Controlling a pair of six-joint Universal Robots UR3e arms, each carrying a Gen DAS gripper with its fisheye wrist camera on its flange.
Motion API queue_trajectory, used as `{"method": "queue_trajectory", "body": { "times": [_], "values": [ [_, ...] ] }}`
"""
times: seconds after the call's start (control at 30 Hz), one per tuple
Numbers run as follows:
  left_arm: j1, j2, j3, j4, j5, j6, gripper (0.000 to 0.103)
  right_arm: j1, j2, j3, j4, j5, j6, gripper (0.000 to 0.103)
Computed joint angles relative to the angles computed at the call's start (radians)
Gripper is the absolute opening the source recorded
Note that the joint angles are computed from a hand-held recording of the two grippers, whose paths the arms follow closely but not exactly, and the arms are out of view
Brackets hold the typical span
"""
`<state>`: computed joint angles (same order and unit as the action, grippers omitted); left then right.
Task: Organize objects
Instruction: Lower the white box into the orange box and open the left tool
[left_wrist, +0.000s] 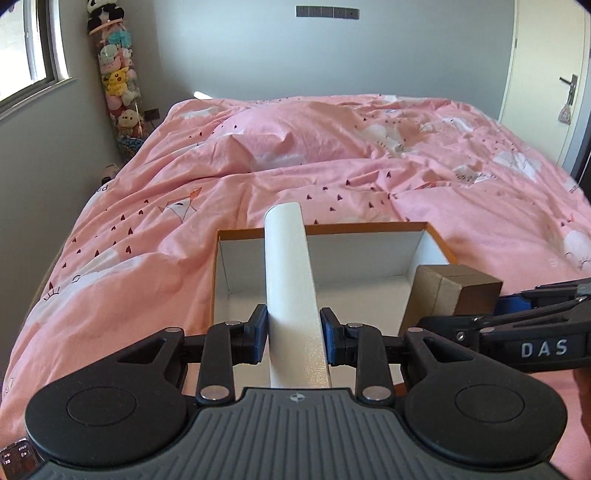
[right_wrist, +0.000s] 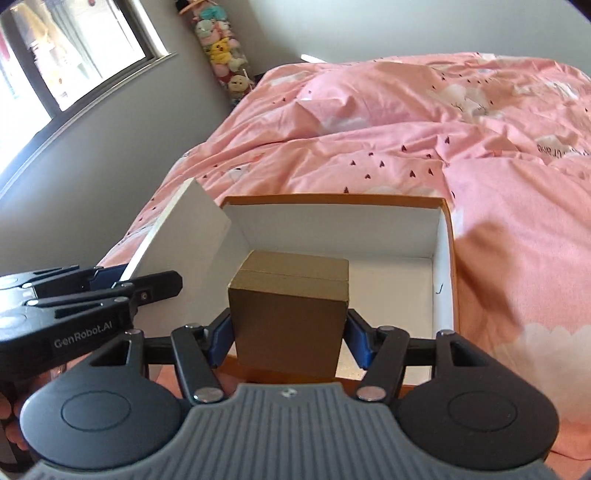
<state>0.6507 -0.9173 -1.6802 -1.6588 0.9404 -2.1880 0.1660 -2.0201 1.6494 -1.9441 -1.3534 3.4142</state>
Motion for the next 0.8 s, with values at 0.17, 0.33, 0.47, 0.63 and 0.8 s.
{"method": "queue_trajectory", "body": {
  "times": [0.17,0.33,0.47,0.63,0.8],
  "values": [
    [-0.272,-0.141,-0.137,0.418,0.238,-0.229,0.031,-0.029,0.1,0.036,-0.081,-0.017,0.034,0.064],
    [-0.41,-0.228,-0.175,0.589,0.362,-0.283,0.031,-0.05,0.161,0.031,-0.089,-0.001,0.022,0.064],
    [-0.514,-0.306,-0.196,0.693,0.473,-0.308,0.031,-0.064,0.194,0.038,-0.095,0.019,0.021,0.064],
    [-0.606,-0.366,-0.274,0.838,0.596,-0.302,0.031,-0.085,0.227,0.052,-0.098,0.031,0.014,0.064],
    [-0.661,-0.425,-0.292,0.884,0.686,-0.301,0.031,-0.098,0.238,0.065,-0.098,0.044,-0.002,0.064]
  ]
}}
